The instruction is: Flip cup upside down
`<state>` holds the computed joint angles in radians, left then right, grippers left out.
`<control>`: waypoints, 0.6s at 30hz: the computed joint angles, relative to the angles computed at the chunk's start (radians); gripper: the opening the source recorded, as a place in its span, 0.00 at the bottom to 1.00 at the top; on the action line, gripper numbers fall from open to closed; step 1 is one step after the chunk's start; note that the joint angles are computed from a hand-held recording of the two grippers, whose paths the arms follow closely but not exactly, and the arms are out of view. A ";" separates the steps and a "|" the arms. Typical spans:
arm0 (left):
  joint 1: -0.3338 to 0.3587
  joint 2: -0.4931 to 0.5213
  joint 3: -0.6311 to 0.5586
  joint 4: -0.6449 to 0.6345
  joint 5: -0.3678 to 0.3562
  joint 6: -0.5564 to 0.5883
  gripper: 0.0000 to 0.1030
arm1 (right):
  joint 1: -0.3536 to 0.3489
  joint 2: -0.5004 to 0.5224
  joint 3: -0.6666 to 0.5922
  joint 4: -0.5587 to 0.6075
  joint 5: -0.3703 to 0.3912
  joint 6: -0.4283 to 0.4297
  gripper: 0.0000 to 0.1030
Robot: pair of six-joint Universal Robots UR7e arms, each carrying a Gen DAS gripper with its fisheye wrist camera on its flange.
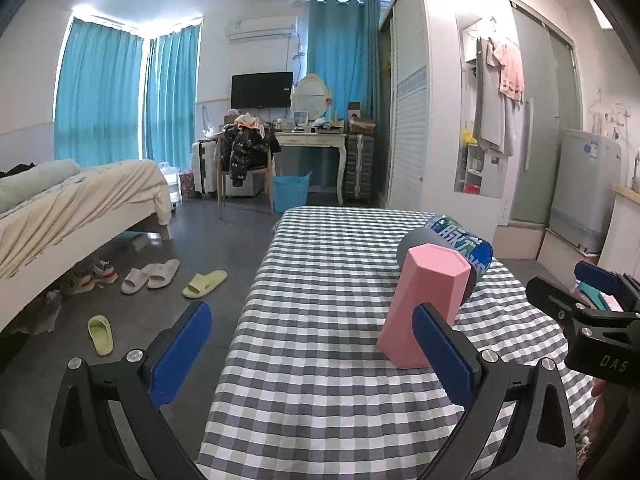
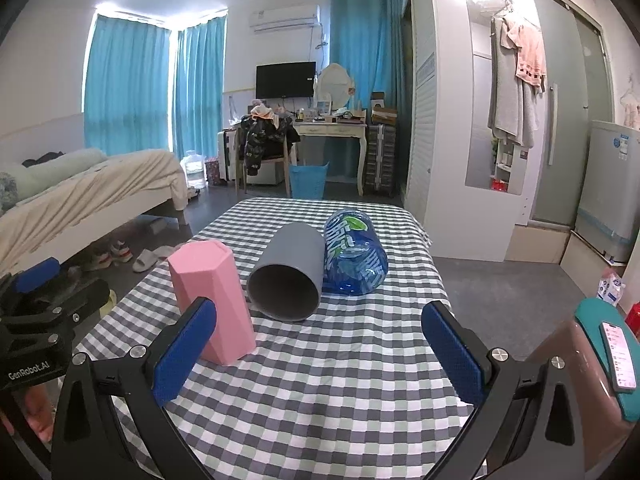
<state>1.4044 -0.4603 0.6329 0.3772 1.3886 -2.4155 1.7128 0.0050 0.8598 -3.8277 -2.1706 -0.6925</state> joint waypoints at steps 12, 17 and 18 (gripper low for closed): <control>-0.001 0.007 -0.008 0.006 -0.011 -0.017 1.00 | 0.001 0.002 -0.007 0.005 -0.013 -0.010 1.00; 0.004 0.011 -0.020 0.014 -0.002 -0.017 1.00 | 0.001 0.008 -0.017 0.011 -0.015 -0.015 1.00; 0.005 0.011 -0.022 0.016 0.000 -0.017 1.00 | 0.001 0.009 -0.020 0.014 -0.015 -0.016 1.00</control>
